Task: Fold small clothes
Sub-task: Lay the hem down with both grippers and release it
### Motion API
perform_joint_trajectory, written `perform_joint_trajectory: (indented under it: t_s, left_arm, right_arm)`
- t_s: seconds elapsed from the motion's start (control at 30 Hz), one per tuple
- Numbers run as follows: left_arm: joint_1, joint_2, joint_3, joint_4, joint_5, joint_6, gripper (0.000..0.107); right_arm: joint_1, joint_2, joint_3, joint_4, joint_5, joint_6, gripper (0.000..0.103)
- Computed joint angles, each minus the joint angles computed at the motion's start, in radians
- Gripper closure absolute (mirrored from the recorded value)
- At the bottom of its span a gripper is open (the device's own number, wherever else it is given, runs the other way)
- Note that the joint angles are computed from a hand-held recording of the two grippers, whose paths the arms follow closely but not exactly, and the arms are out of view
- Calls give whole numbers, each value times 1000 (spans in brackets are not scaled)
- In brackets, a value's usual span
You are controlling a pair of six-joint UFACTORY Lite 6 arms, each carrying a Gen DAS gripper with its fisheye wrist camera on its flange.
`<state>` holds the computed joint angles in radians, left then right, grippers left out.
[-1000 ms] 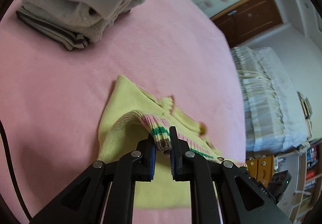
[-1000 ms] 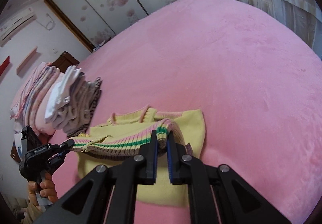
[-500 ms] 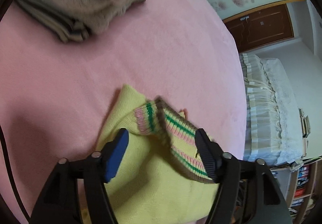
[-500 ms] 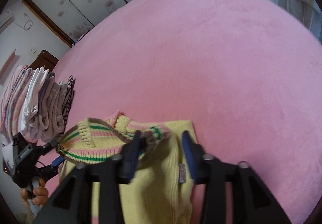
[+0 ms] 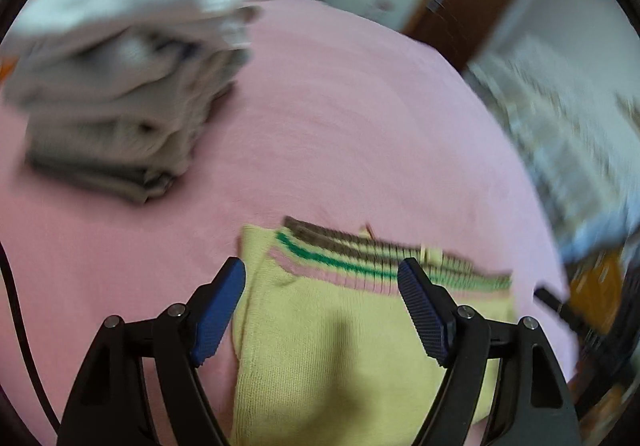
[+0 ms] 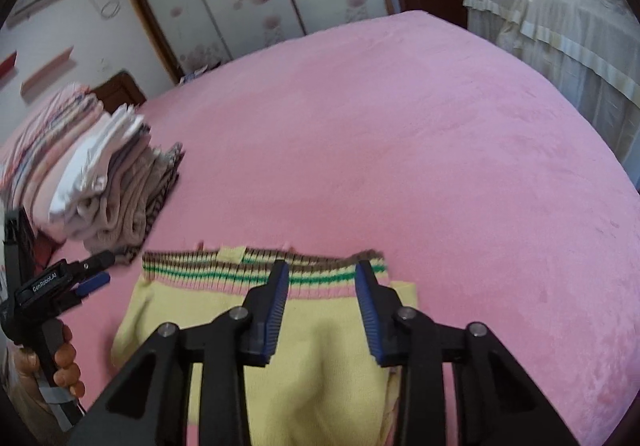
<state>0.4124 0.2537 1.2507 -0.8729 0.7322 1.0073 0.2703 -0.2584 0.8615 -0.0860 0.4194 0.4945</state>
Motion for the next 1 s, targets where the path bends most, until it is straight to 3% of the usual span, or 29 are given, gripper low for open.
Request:
perform_joint_trajectory:
  t_s: [0.13, 0.2, 0.27, 0.43, 0.73, 0.83, 0.87, 0.9, 0.93, 1.0]
  left_arm:
    - [-111, -64, -93, 36, -154, 153, 30]
    - [-145, -52, -88, 50, -177, 179, 30]
    - [-156, -16, -62, 36, -176, 250, 30]
    - [-122, 119, 74, 45, -122, 399, 30]
    - [-52, 355, 366, 94, 34, 353, 35]
    - [-39, 423, 451, 101, 95, 315, 49]
    - [-38, 440, 470, 104, 105, 311, 59]
    - [-41, 454, 485, 107, 108, 308, 72]
    - [-44, 473, 503, 112, 107, 309, 77]
    - [-50, 469, 480, 105, 81, 337, 92]
  right_arm:
    - [40, 82, 22, -109, 12, 68, 68]
    - [53, 103, 20, -222, 18, 153, 68]
    - [12, 112, 2, -202, -12, 84, 68]
    - [-84, 165, 9, -31, -49, -203, 68]
    - [-107, 285, 99, 15, -57, -321, 69]
    - [-100, 318, 115, 67, -62, -370, 69]
    - [-95, 321, 114, 47, -67, -351, 71]
    - [-91, 325, 114, 29, -72, -336, 75]
    - [-87, 330, 116, 9, -72, -315, 86]
    - [-93, 332, 115, 39, -76, -336, 91]
